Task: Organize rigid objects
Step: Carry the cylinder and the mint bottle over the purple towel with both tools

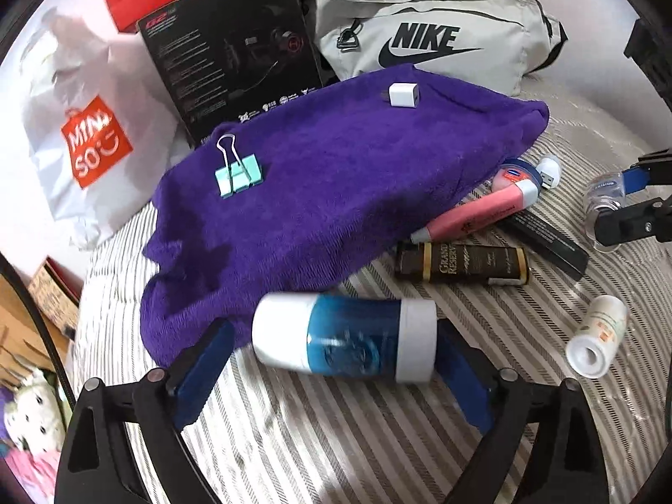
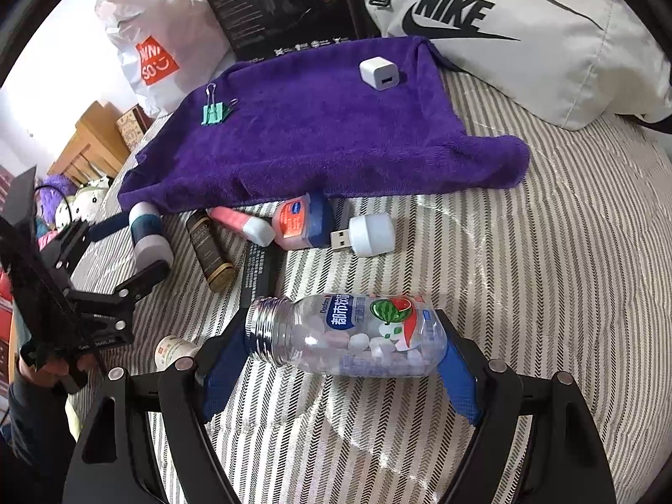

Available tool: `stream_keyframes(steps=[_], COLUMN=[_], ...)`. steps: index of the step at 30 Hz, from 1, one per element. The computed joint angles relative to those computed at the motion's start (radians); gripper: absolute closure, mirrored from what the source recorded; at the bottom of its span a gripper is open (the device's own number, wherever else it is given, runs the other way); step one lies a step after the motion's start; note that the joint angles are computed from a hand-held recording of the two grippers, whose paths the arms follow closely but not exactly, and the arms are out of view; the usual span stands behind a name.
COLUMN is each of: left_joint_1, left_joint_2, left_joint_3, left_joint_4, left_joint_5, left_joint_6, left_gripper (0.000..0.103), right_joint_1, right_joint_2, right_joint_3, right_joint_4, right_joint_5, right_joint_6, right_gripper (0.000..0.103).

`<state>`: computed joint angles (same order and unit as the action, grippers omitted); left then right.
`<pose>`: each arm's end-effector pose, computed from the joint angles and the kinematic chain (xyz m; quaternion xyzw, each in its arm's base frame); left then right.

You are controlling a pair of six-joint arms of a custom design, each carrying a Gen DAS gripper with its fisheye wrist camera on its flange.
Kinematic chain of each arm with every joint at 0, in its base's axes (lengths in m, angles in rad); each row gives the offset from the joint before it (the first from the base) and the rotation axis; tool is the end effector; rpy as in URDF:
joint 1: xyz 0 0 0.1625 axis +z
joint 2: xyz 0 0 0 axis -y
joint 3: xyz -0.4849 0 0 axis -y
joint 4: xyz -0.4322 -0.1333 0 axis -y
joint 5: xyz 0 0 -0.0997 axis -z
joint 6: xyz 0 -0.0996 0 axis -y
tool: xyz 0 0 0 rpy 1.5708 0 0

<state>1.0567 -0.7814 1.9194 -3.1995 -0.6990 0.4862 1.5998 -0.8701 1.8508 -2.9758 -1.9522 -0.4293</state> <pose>-0.1341 -0.6635 0.1021 0.3317 0.8208 -0.2259 0.4065 0.1160 -0.6790 0.1308 0.1792 -0.9438 0.1658 0.2227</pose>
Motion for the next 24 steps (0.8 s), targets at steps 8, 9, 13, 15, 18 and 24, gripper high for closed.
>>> stream_keyframes(steps=[8, 9, 13, 15, 18, 24], left_joint_1=[0.019, 0.022, 0.025, 0.022, 0.014, 0.031], left_joint_2=[-0.013, -0.017, -0.032, -0.042, -0.052, -0.106], left_joint_3=[-0.017, -0.018, -0.007, 0.003, 0.025, 0.06], left_joint_4=[0.063, 0.076, 0.094, 0.112, 0.097, 0.123], left_joint_5=[-0.05, -0.061, -0.112, -0.136, -0.141, -0.262], left_joint_6=[-0.069, -0.094, -0.147, -0.163, -0.201, -0.364], left_gripper=[0.006, 0.006, 0.023, 0.023, 0.023, 0.024], right_joint_1=[0.004, 0.004, 0.004, 0.005, 0.004, 0.0], right_joint_2=[0.008, 0.007, 0.008, 0.007, 0.004, -0.004], right_joint_3=[-0.004, -0.005, -0.008, -0.008, -0.007, -0.001], right_joint_4=[0.011, 0.014, 0.02, 0.022, 0.022, 0.017], right_joint_5=[-0.01, -0.01, -0.011, -0.013, -0.012, -0.011], right_joint_6=[-0.005, -0.003, -0.002, -0.005, -0.006, -0.004], right_gripper=[0.022, 0.022, 0.022, 0.022, 0.022, 0.022])
